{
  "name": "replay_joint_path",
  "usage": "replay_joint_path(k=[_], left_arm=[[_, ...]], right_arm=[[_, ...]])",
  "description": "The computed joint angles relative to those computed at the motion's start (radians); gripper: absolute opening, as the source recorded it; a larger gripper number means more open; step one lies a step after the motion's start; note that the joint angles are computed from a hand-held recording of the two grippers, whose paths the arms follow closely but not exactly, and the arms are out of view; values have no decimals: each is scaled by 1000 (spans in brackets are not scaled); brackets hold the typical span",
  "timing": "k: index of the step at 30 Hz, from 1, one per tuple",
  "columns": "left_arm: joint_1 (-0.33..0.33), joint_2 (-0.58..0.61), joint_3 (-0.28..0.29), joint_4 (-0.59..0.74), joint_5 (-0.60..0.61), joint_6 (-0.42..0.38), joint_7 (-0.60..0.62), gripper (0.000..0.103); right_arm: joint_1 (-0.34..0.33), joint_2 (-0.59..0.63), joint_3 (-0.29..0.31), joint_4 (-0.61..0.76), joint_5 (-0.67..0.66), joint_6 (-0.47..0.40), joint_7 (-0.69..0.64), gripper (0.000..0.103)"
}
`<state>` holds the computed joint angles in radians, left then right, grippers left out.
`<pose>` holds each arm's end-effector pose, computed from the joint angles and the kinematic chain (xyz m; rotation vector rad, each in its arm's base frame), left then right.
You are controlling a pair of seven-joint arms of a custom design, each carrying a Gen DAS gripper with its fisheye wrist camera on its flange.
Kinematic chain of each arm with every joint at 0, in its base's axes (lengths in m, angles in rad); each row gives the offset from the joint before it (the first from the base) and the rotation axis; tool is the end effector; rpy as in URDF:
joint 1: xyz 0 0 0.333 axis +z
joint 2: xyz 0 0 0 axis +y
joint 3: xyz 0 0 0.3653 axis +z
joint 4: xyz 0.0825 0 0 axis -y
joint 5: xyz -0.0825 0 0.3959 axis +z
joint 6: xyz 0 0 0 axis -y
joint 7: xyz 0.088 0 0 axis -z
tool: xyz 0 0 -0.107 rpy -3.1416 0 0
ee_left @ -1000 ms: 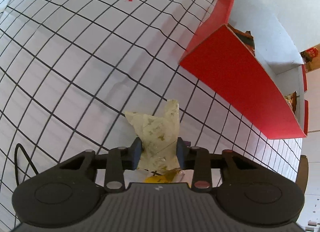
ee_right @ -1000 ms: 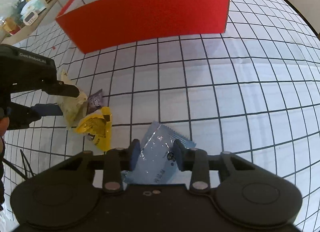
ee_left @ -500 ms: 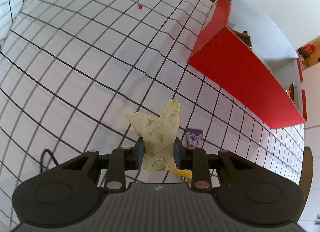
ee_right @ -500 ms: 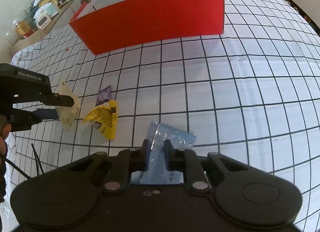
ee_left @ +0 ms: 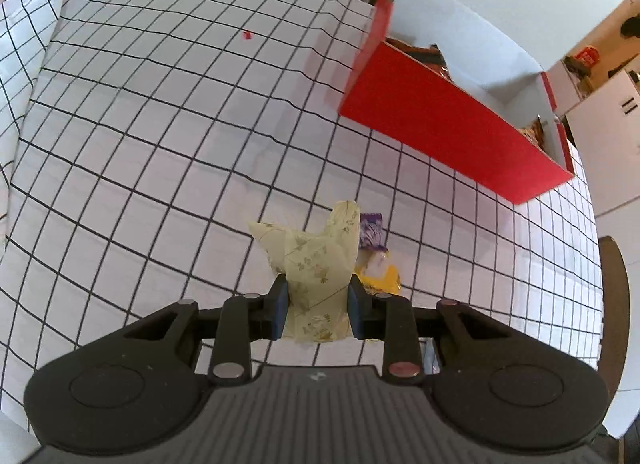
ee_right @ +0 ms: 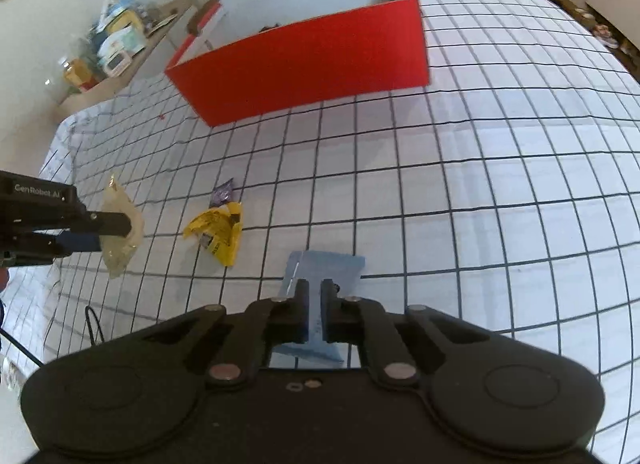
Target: Organize snacks
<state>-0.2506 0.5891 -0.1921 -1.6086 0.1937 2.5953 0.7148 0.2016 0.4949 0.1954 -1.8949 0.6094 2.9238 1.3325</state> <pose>0.6991 -0.3048 0.3673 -2.4265 1.7478 -0.6102 0.6635 0.2220 0.3297 -1.8060 1.7638 -0.0575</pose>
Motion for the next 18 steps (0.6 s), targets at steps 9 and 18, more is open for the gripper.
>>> replay_joint_path(k=[9, 18], left_arm=[[8, -28, -11, -48, -14, 25, 7, 29], [16, -44, -13, -83, -27, 48, 4, 29]], right_arm=[[14, 24, -18, 57, 7, -104, 24, 27], [161, 70, -176, 115, -250, -159, 240, 85]])
